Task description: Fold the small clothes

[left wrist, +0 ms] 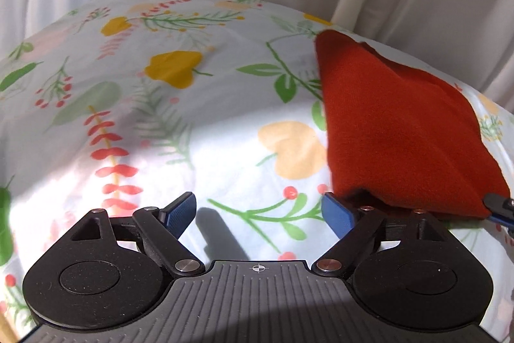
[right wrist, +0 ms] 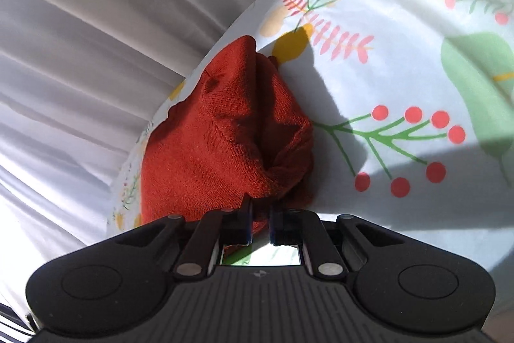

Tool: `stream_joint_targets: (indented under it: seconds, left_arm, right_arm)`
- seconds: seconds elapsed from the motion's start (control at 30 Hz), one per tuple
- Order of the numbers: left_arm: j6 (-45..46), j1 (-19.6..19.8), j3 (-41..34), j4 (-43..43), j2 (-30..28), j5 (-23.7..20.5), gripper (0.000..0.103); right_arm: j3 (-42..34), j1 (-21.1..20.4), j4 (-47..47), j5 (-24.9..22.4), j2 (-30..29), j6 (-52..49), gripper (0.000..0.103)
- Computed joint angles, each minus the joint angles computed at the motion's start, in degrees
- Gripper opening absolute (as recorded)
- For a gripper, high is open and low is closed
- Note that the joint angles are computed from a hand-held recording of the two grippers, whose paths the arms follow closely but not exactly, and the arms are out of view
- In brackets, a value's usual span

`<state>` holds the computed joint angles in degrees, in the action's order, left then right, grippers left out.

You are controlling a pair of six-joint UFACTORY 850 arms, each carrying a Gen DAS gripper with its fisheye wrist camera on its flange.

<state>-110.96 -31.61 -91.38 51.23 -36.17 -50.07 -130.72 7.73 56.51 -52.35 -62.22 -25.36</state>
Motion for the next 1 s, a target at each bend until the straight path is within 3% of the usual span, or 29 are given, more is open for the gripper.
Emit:
stream_joint_targets:
  seconds: [0.13, 0.27, 0.4, 0.53, 0.73, 0.83, 0.9, 0.97, 1.0]
  left_arm:
    - [-7.24, 0.36, 3.39, 4.85, 3.46, 2.84, 0.089]
    - [-5.22, 1.02, -0.61, 6.11, 0.96, 4.94, 0.089]
    - [4.80, 1.88, -7.15, 0.76, -3.66, 4.99, 0.091]
    - [8.71, 2.08, -9.57, -1.50, -5.73, 2.80, 0.098]
    - [10.07, 2.17, -8.41, -2.51, -5.37, 3.85, 0.100]
    - [12.17, 2.34, -7.45, -6.61, -3.99, 4.99, 0.100]
    - [14.78, 2.08, -6.77, -10.43, -3.05, 5.45, 0.099]
    - [16.44, 1.72, -6.00, -15.17, -2.18, 5.73, 0.099]
    - [16.96, 1.54, -5.59, -17.42, -1.79, 5.78, 0.100]
  right_arm:
    - [6.91, 1.26, -4.78, 8.96, 5.90, -6.97, 0.022]
    - [13.35, 2.37, -0.93, 17.28, 10.86, -19.10, 0.023]
    - [9.90, 3.63, -2.13, 13.60, 9.25, -23.63, 0.023]
    - [4.24, 5.90, -16.56, 12.89, 5.68, -17.56, 0.021]
    - [9.57, 7.15, -21.17, 17.87, 8.65, -26.89, 0.018]
    - [10.00, 7.04, -22.26, 16.60, 9.44, -25.98, 0.018]
    - [8.81, 6.50, -23.83, 11.51, 9.57, -21.68, 0.024]
    - [7.25, 5.84, -26.75, 4.31, 9.45, -14.92, 0.057]
    - [8.29, 5.42, -26.78, 1.70, 10.23, -13.35, 0.064]
